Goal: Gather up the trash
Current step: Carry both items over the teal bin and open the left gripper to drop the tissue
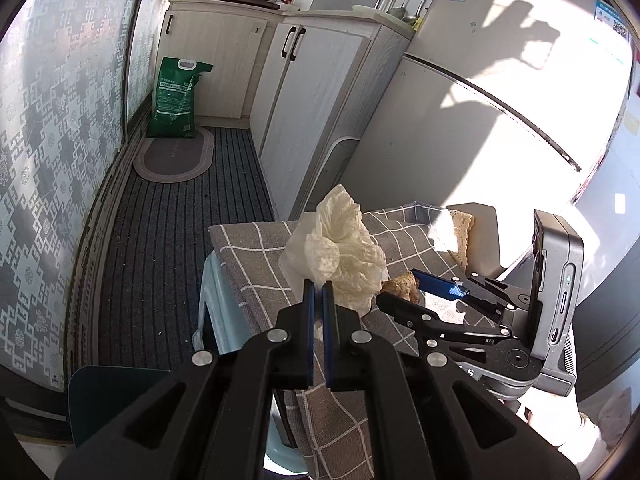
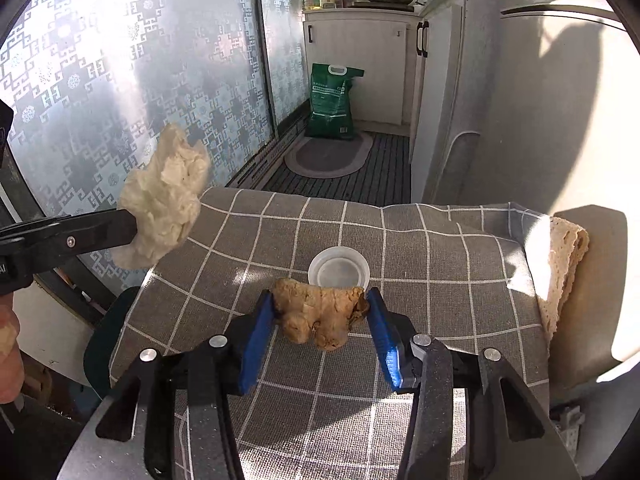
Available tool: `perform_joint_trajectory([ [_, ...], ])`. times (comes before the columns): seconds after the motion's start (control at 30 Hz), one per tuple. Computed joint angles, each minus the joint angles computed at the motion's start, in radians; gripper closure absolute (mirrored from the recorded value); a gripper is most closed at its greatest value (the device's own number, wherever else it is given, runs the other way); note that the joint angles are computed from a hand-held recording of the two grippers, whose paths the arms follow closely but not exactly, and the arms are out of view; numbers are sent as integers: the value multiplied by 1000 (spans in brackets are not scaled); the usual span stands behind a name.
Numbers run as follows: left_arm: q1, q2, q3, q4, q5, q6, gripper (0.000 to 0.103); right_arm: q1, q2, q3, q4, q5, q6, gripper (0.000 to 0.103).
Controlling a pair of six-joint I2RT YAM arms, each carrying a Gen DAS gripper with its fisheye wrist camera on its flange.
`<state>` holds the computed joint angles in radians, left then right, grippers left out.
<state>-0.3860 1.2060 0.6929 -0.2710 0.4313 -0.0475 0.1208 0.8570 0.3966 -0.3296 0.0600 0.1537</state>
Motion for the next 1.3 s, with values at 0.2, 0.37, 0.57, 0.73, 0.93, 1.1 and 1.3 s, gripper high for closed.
perform_joint_trajectory([
  [0.2, 99, -60, -21, -66, 35, 73, 99, 107, 15, 39, -4, 48, 47, 55],
  [0.37, 191, -91, -30, -123, 68, 155, 99, 211, 47, 73, -1, 93, 92, 55],
  [0.57, 293, -107, -45, -175, 101, 253, 99, 330, 121, 124, 18, 134, 144, 55],
  [0.73, 373, -100, -65, -204, 117, 344, 99, 419, 180, 163, 34, 164, 172, 55],
  [0.93, 449, -67, -104, -208, 98, 455, 99, 510, 243, 209, 43, 188, 201, 55],
  [1.1, 514, -20, -152, -176, 65, 547, 99, 567, 319, 248, 70, 185, 224, 55],
  [1.3, 608, 89, -182, -138, 53, 668, 99, 620, 425, 288, 102, 173, 251, 55],
])
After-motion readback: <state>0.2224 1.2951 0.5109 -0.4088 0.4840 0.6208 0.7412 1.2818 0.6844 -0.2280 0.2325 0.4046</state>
